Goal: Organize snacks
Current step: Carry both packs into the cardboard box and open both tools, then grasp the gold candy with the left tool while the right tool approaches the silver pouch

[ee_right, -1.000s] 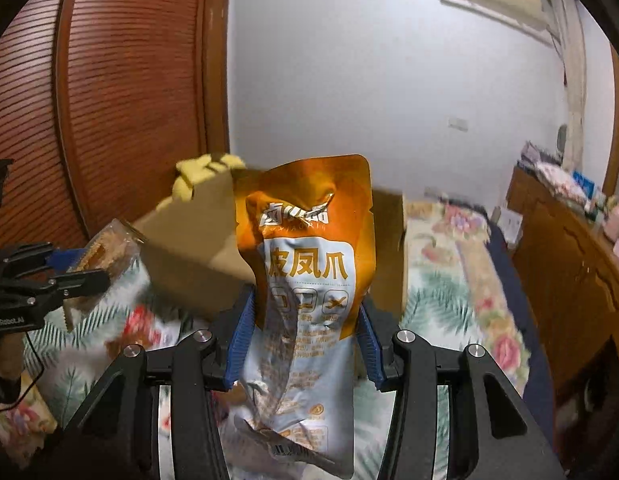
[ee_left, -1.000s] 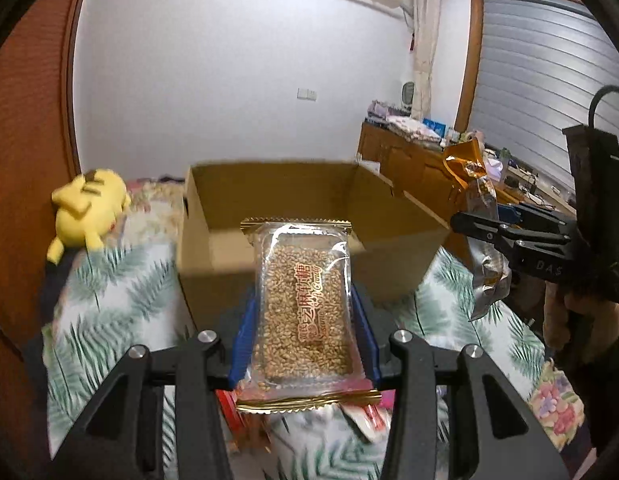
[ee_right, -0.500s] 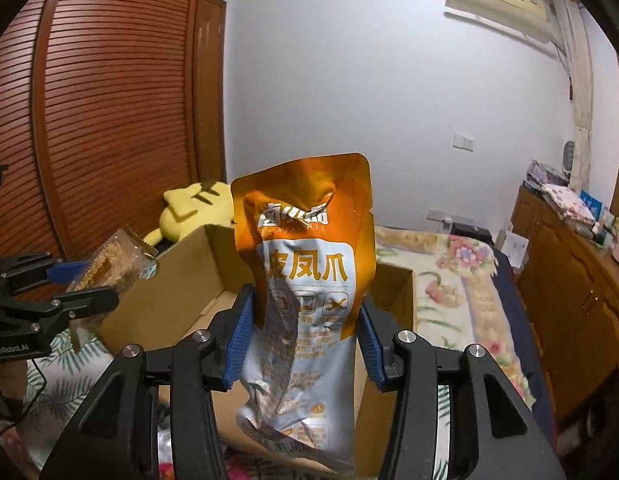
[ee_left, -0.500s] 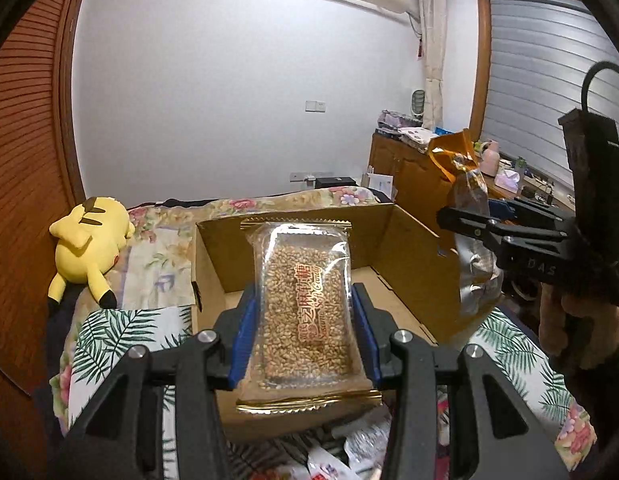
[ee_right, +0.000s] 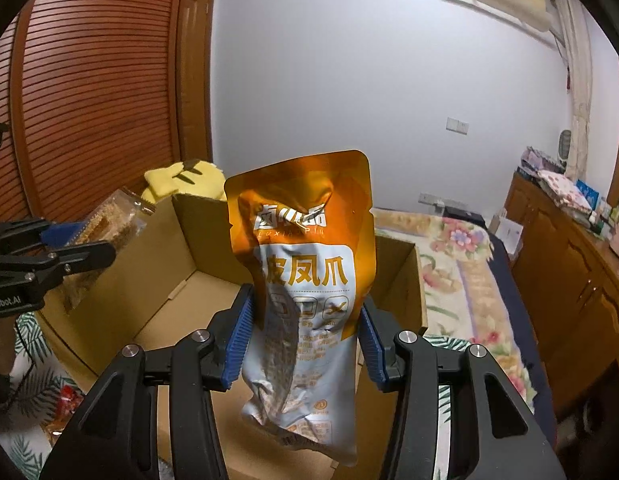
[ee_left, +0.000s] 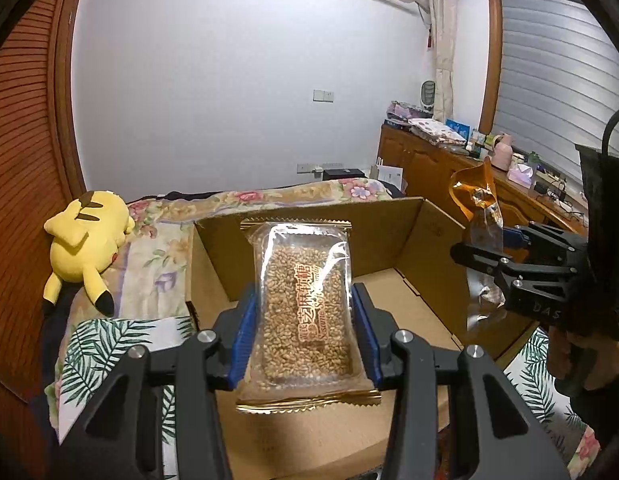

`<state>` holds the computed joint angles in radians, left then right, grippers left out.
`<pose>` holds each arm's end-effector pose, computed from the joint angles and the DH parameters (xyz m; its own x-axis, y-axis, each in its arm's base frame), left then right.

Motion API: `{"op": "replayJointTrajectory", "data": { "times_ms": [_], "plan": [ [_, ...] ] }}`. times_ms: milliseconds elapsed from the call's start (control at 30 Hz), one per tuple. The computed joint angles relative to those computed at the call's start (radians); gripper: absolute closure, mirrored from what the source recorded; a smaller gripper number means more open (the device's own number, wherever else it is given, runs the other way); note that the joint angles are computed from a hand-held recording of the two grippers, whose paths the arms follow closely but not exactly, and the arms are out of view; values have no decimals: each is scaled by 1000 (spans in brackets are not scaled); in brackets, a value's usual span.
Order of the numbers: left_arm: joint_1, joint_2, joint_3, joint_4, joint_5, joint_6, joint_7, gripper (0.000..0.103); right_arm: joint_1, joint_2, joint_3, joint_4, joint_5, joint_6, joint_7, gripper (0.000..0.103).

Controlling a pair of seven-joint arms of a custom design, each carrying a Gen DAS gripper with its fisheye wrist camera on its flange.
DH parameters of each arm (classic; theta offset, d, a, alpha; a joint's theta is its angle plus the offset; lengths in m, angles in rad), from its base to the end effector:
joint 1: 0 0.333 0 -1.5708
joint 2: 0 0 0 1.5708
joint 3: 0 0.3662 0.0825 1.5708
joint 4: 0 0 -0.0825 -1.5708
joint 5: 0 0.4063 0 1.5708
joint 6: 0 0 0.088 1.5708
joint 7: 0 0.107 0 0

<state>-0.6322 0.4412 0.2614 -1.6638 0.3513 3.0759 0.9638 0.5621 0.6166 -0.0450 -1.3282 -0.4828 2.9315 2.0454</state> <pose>0.6795 -0.3344 0.5069 -0.2326 -0.9682 0.0918 -0.5494 0.0529 -0.8339 0.6943 0.4423 0.5196 0.4270 -0.9010 0.0766 -0.4490 -0.2848 -0.8469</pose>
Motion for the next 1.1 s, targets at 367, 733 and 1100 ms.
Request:
{"op": "replayJointTrajectory", "data": {
  "times_ms": [367, 733, 1100],
  "plan": [
    [-30, 8, 11, 8, 73, -60, -44, 45, -8, -6, 24, -24, 20, -41, -27, 43],
    [-52, -110, 11, -125, 282, -30, -234, 42, -31, -137, 71, -212, 45, 29, -45, 39],
    [-58, -242, -3, -251, 571, -46, -495, 41, 4, -297, 50, -421, -6, 97, 43, 39]
  ]
}}
